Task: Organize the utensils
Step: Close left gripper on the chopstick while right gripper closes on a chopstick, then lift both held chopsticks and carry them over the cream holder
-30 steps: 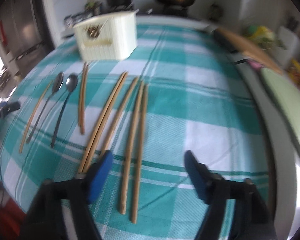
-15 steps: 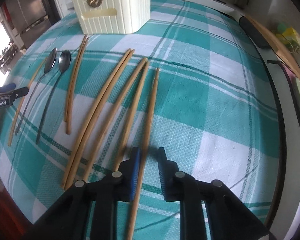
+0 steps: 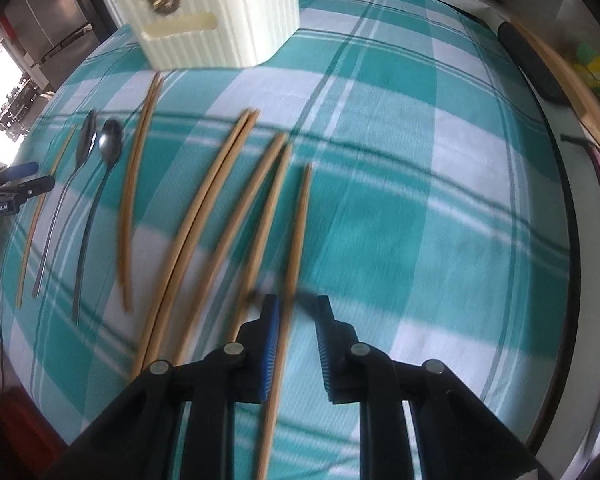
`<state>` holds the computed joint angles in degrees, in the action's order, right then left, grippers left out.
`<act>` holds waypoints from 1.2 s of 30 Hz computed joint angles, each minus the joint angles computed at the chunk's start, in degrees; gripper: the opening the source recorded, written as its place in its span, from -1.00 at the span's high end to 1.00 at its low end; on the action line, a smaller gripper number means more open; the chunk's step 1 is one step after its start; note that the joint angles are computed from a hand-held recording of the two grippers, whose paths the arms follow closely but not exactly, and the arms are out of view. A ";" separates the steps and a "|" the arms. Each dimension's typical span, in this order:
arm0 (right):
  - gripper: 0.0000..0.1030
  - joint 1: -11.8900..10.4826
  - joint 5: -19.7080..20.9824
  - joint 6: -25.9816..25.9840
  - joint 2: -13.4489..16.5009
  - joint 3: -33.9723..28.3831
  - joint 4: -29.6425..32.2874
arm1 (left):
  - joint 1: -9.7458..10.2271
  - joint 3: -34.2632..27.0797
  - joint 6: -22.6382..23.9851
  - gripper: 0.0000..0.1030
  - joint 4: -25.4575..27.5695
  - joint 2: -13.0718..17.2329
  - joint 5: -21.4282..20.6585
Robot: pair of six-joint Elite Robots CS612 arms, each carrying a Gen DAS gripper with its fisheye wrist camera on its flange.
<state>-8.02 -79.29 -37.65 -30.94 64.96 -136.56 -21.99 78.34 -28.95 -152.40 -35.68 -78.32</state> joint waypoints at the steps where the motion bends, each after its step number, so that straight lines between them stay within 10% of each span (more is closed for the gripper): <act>1: 0.64 0.12 0.28 0.39 0.57 -1.20 0.59 | 0.15 -0.61 0.09 -0.46 0.56 0.15 -0.44; 6: 0.66 1.03 0.62 0.83 3.54 -7.16 3.71 | 0.92 -3.25 -0.40 0.08 3.06 0.94 -2.12; 9: 0.88 1.41 0.37 1.12 4.53 -9.05 4.12 | 1.18 -4.10 0.24 0.81 2.80 1.34 -3.47; 16: 0.89 0.43 5.22 5.72 2.41 -5.52 -1.90 | 1.90 -1.92 -1.36 0.91 -5.95 0.64 -7.06; 28: 0.89 -3.33 19.66 6.56 -10.88 12.99 -20.56 | -0.22 11.22 1.81 0.91 -29.09 -8.42 -3.31; 36: 0.89 -3.60 23.64 10.49 -13.70 16.72 -32.28 | -0.51 13.02 4.32 0.91 -33.91 -10.39 -2.80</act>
